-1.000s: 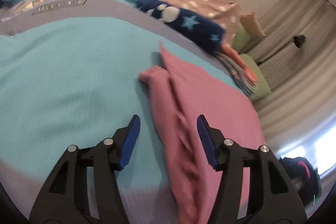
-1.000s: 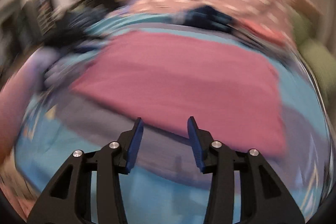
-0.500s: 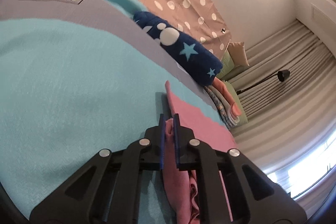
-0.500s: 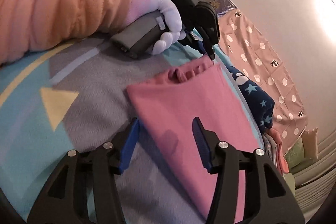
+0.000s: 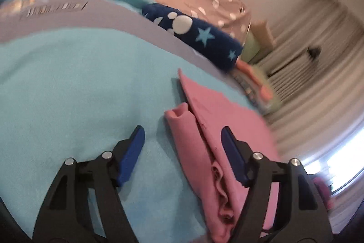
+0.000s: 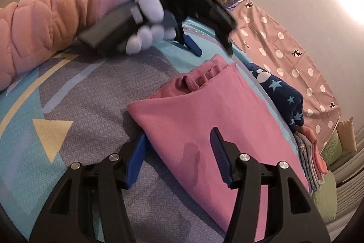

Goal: Fold small clothes
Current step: 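Move both grippers to the folded shirt's end and close on it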

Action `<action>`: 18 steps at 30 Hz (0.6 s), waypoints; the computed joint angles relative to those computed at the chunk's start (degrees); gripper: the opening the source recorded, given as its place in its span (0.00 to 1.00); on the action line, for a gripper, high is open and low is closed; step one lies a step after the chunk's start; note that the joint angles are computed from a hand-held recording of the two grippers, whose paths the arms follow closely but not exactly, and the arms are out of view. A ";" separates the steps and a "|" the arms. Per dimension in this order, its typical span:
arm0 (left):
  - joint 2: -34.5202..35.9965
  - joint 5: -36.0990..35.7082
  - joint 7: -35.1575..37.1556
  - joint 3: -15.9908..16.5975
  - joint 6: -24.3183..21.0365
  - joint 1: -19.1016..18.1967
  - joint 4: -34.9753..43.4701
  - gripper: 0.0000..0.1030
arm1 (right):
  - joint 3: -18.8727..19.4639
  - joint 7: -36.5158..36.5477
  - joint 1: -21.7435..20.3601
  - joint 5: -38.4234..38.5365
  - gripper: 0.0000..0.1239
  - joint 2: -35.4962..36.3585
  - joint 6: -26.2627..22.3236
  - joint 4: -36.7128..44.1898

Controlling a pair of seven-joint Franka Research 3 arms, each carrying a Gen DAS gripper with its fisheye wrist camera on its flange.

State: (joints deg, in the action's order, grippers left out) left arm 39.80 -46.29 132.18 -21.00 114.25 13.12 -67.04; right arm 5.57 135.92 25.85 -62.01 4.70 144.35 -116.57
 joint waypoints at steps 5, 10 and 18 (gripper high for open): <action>3.19 0.72 -4.17 -0.23 -0.56 -1.73 4.30 0.06 | 0.28 1.47 -0.05 1.45 0.49 -1.08 -1.50 -0.60; -3.13 -7.31 3.58 -2.21 9.64 1.79 -5.09 0.03 | 0.83 1.98 0.65 -1.19 0.51 0.03 -4.49 0.70; 2.32 -0.06 -1.99 0.02 -2.60 0.29 3.84 0.56 | 0.07 2.71 1.85 -2.38 0.51 2.32 -5.94 3.45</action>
State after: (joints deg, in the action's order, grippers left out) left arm 42.12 -46.35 130.19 -20.97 111.66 13.41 -63.21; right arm 5.64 138.63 27.70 -64.39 7.02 138.41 -113.11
